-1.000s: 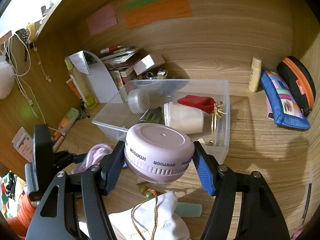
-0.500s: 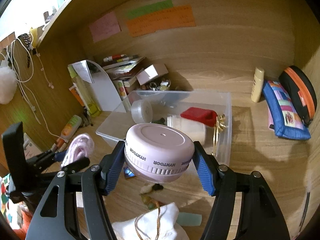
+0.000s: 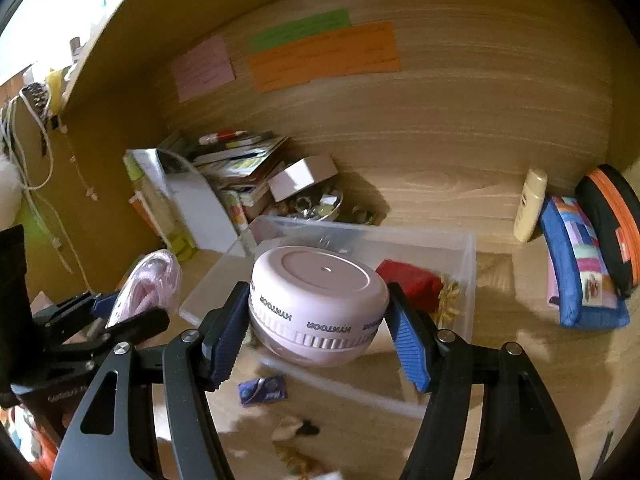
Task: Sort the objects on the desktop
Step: 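Open the right tool over the bin while the left tool releases the rope bag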
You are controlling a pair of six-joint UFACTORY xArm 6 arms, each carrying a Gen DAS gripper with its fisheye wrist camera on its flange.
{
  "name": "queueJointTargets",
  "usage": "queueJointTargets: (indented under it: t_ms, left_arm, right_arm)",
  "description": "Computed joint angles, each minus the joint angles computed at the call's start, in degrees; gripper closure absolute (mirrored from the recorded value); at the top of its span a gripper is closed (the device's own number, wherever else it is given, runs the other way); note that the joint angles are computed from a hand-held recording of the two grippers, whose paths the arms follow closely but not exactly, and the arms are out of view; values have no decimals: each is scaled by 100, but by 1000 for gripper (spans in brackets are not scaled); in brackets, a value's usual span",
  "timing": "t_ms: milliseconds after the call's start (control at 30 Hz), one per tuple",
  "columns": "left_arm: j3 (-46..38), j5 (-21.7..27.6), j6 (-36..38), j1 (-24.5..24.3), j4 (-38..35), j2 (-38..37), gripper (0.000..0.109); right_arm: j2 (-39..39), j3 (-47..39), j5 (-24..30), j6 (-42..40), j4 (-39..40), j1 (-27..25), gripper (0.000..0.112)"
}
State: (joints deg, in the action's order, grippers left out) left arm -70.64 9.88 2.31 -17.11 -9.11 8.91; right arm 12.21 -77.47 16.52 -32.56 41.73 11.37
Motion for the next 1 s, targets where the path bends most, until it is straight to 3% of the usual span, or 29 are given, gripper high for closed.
queueJointTargets:
  t_ms: [300, 467, 567, 733, 867, 1000]
  left_arm:
    - [-1223, 428, 96, 56, -15, 930, 55]
    - [-1580, 564, 674, 35, -787, 1266, 55]
    - [-1673, 567, 460, 28, -473, 1403, 55]
    - [-1753, 581, 347, 47, -294, 1506, 55]
    - [-1838, 650, -17, 72, 184, 1611, 59]
    - [-1774, 545, -113, 77, 350, 1601, 59]
  right_arm:
    - [710, -792, 31, 686, -591, -326, 50]
    - [978, -929, -139, 1367, -1204, -445, 50]
    - [1042, -984, 11, 1181, -951, -514, 50]
    - [1111, -962, 25, 1437, -1302, -576, 50]
    - [1122, -836, -270, 1932, -2046, -519, 49]
    - [1149, -675, -649, 2946, -3433, -512, 48]
